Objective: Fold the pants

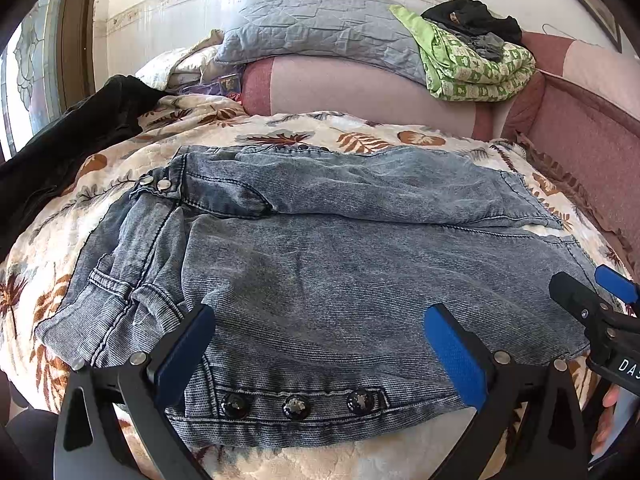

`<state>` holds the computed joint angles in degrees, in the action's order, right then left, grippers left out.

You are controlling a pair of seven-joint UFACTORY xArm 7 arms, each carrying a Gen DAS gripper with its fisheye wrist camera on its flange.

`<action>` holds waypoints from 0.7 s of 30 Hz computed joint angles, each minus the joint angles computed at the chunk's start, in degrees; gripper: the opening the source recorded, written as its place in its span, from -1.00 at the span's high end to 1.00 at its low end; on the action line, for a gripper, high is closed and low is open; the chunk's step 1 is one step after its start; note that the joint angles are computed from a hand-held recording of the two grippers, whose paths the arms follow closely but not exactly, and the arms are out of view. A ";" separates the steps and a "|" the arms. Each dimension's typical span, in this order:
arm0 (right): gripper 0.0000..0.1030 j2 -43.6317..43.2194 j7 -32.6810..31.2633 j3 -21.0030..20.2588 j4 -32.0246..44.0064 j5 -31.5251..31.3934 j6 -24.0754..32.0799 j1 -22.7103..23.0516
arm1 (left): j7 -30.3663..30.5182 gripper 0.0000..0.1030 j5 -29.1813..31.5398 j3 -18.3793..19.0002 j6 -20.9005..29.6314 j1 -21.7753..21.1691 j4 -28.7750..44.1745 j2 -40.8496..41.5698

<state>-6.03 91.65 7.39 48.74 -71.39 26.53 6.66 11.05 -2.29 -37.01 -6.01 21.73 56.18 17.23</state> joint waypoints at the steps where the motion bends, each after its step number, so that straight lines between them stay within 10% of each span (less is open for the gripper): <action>1: -1.00 -0.01 -0.10 -0.03 -0.02 0.10 -0.02 0.00 | -0.02 -1.00 0.00 -0.08 0.06 0.08 0.03 0.02; 21: -1.00 0.02 -0.09 -0.14 -0.07 0.27 -0.37 -0.12 | 0.29 -1.00 -0.63 -0.28 0.36 0.20 -0.16 -0.32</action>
